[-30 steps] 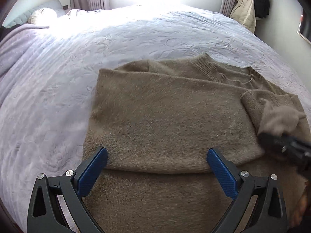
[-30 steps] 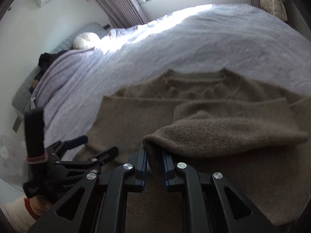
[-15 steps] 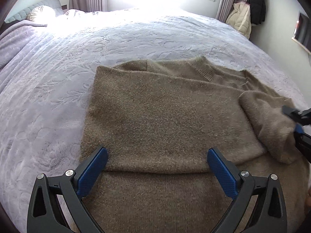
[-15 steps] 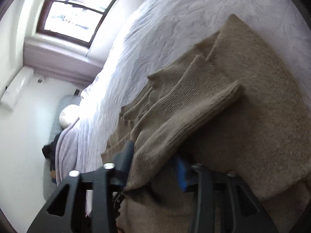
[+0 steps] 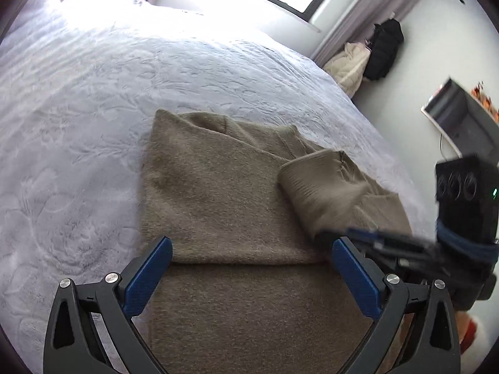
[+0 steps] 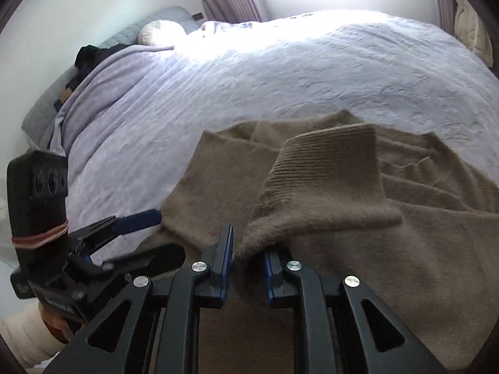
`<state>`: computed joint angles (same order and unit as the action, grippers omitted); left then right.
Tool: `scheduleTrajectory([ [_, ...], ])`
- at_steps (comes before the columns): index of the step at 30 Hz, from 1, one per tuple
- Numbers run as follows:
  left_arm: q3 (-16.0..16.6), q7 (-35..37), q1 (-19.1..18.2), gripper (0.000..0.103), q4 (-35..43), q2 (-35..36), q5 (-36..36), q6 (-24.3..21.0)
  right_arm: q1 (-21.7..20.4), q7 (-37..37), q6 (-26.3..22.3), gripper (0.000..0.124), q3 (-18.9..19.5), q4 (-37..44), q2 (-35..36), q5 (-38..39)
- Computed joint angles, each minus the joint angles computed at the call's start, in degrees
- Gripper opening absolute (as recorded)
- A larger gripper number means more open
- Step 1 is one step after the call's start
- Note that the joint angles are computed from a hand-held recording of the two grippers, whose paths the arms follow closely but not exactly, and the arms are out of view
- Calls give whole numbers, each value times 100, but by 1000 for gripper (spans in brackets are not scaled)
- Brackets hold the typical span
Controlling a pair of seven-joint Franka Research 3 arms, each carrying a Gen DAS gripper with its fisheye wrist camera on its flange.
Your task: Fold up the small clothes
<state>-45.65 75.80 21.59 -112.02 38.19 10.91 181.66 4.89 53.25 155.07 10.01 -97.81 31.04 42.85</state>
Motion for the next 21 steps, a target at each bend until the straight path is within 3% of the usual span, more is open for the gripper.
scheduleTrajectory([
  [2, -138, 67, 154, 103, 6, 85, 12, -40, -394, -462, -286, 32, 349, -187, -72, 630],
  [4, -204, 144, 209, 103, 65, 155, 19, -140, -561, -713, -642, 45, 420, -325, -184, 1093],
  [10, -217, 598, -54, 103, 591, 396, -173, -678, -722, -1384, -730, 45, 302, -1073, -747, 2502],
  [14, 483, 531, -802, 103, 979, 267, -341, -1026, -726, -1998, -516, 45, 48, -1939, -1514, 3288],
  [17, 671, 549, -980, 102, 1001, 188, -566, -1020, -714, -2106, -417, 45, -254, -2424, -1992, 3752],
  [18, 757, 545, -1061, 97, 995, 157, -631, -964, -740, -2124, -425, 45, -379, -2621, -2159, 3944],
  [20, 1293, 321, -1513, 53, 1047, -46, -686, -1041, -737, -1959, -400, 45, -628, -2881, -2349, 4142],
  [21, 1414, 298, -1625, 42, 1117, -58, -743, -1182, -729, -1754, -381, 45, -760, -2992, -2419, 4133],
])
